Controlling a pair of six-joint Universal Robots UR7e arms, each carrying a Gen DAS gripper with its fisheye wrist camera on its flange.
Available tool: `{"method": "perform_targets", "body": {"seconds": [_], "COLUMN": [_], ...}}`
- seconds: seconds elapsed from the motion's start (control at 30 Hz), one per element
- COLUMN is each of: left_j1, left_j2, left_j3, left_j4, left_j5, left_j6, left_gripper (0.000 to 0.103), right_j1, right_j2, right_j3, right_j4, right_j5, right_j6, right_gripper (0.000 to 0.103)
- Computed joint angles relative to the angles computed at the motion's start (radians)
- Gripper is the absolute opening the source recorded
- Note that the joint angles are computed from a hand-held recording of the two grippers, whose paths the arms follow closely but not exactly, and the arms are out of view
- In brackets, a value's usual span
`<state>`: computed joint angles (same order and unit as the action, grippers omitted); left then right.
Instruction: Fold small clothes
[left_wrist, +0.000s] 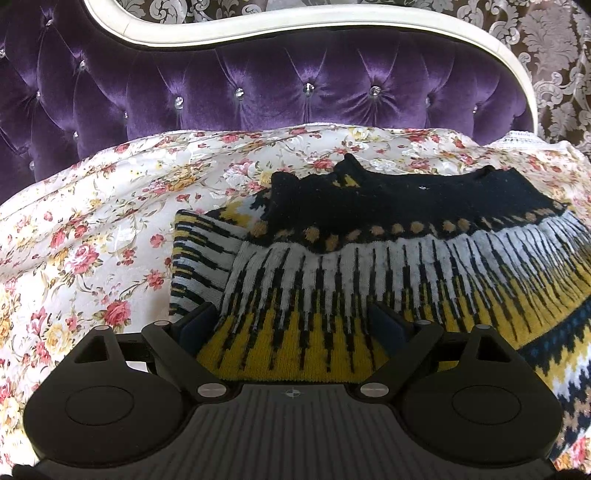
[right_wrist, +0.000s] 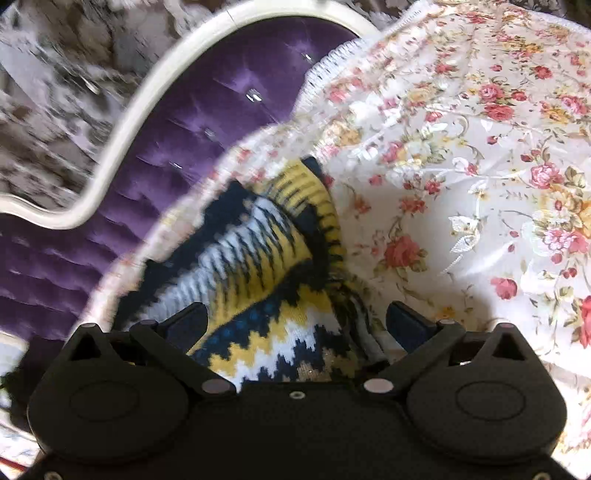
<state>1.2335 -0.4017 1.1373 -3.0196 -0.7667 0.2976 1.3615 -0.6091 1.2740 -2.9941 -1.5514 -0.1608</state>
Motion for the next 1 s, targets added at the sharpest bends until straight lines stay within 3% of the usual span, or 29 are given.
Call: {"method": "perform_targets", "body": {"seconds": [0.1, 0.27, 0.43, 0.5, 0.57, 0.7, 0.9, 1.0], "left_j1": [0.0, 0.0, 0.0, 0.0, -0.002, -0.017, -0.067, -0.088], "left_j2": [0.0, 0.0, 0.001, -0.001, -0.004, -0.033, -0.069, -0.047], "left_j3": [0.0, -0.001, -0.001, -0.004, -0.009, -0.009, 0.019, -0.013], "left_j4": [0.001, 0.003, 0.008, 0.023, 0.043, 0.141, 0.16, 0.203], "left_j5": [0.0, -0.001, 0.001, 0.003, 0.004, 0.008, -0.029, -0.041], "left_j6": [0.0, -0.001, -0.002, -0.013, -0.026, -0.114, -0.194, -0.198], "left_gripper": [0.091, 0.091, 0.091, 0.09, 0.089, 0.081, 0.081, 0.081], "right_j1": [-0.007, -0.031, -0.036, -0.042, -0.04, -0.04, -0.047, -0.034], "right_j2": [0.0, 0.026, 0.097, 0.113, 0.097, 0.085, 0.069, 0.07], "right_j3": [-0.031, -0.102, -0.22, -0.232, -0.176, -0.163, -0.15, -0.144], "right_j4": [0.074, 0.187, 0.241, 0.211, 0.147, 0.151, 0.177, 0.181], "right_j5": [0.024, 0.151, 0.236, 0.26, 0.256, 0.238, 0.255, 0.228], "right_j6": [-0.025, -0.045, -0.035, -0.012, -0.011, -0.014, 0.013, 0.024], "right_gripper": [0.103, 0.103, 0.103, 0.103, 0.103, 0.103, 0.103, 0.103]}}
